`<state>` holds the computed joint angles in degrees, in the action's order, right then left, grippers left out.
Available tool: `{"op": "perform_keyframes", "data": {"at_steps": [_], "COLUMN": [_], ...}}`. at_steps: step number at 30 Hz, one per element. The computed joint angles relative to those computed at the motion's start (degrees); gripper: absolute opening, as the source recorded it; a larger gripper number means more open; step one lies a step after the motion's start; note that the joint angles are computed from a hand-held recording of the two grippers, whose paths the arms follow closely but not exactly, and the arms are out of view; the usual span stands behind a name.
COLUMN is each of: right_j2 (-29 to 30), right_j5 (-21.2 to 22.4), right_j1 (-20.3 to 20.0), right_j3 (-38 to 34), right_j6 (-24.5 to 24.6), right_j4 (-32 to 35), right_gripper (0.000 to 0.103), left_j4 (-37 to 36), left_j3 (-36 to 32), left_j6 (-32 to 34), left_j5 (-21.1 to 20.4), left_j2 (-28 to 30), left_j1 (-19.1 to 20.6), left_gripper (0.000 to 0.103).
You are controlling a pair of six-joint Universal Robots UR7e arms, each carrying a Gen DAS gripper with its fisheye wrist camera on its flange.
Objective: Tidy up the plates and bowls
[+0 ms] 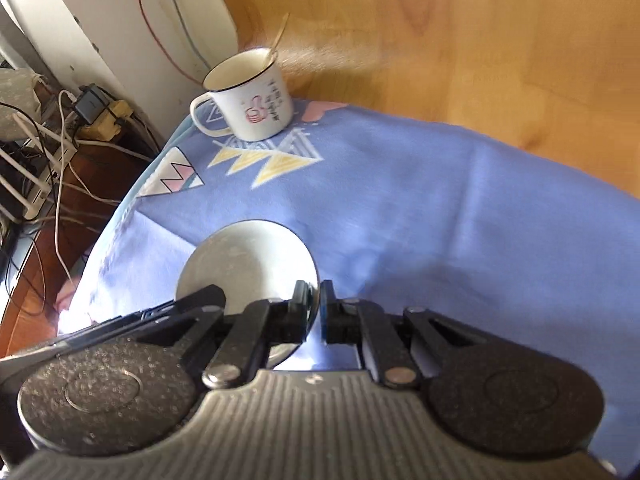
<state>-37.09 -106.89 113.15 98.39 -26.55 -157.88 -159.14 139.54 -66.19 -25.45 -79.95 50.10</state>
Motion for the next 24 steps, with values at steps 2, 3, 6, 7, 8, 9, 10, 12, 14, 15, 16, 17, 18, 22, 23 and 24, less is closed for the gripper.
{"op": "perform_keyframes", "data": {"at_steps": [2,3,6,7,8,9,10,12,14,15,16,17,18,22,23,24], "right_j2": [-3.7,-5.6,-11.0,-12.7,-14.4,-16.0,-17.6,-20.1,-22.0,-22.9,-23.5,-23.9,-24.0,-24.4,-24.3,-24.4], "right_j5": [-0.6,-0.9,-1.7,-1.9,-2.0,-2.1,-2.2,-2.4,-2.7,-2.8,-3.0,-3.0,-3.0,-2.6,-2.5,-2.3], "right_j1": [-0.7,-1.2,-3.0,-3.7,-4.4,-5.2,-6.1,-7.9,-9.6,-10.6,-11.4,-12.1,-12.8,-14.8,-15.1,-15.4], "right_j3": [3.2,4.9,9.5,11.0,12.3,13.5,14.9,16.6,17.8,18.3,18.7,19.0,19.1,19.5,19.7,19.9], "right_j6": [-1.1,-1.7,-3.2,-3.8,-4.4,-5.0,-5.6,-6.5,-7.5,-7.8,-8.1,-8.5,-8.6,-8.9,-9.0,-9.4], "right_j4": [-1.5,-2.4,-4.7,-5.6,-6.2,-6.9,-7.6,-8.2,-8.5,-8.6,-8.5,-8.5,-8.5,-7.8,-7.9,-7.8], "right_gripper": [0.008,0.008,0.008,0.009,0.009,0.009,0.009,0.009,0.009,0.009,0.009,0.01,0.01,0.01,0.01,0.01], "left_j4": [1.7,2.3,2.1,1.1,0.0,-1.0,-1.8,-3.6,-4.8,-5.0,-4.9,-4.6,-4.1,-0.8,-0.2,0.5], "left_j3": [-0.2,-0.6,-2.1,-2.8,-3.5,-4.3,-5.1,-7.0,-8.6,-9.6,-10.4,-11.1,-11.6,-13.2,-13.4,-13.5], "left_j6": [-2.4,-3.0,-3.5,-3.0,-2.5,-2.0,-1.5,-0.3,0.9,1.2,1.4,1.5,1.4,-0.4,-0.9,-1.3], "left_j5": [0.0,0.0,-0.8,-1.3,-1.8,-2.3,-2.8,-3.9,-5.1,-5.8,-6.4,-6.8,-7.2,-7.9,-7.8,-7.6], "left_j2": [1.8,2.9,7.1,8.7,10.5,12.2,14.0,17.6,20.5,21.8,23.0,24.0,24.8,26.7,27.0,27.2], "left_j1": [-2.9,-4.3,-7.8,-8.6,-9.5,-10.2,-10.8,-11.6,-11.9,-12.0,-12.0,-12.0,-12.0,-11.8,-11.8,-11.8], "left_gripper": [0.009,0.009,0.009,0.009,0.009,0.009,0.009,0.009,0.009,0.009,0.009,0.009,0.009,0.01,0.01,0.01]}}
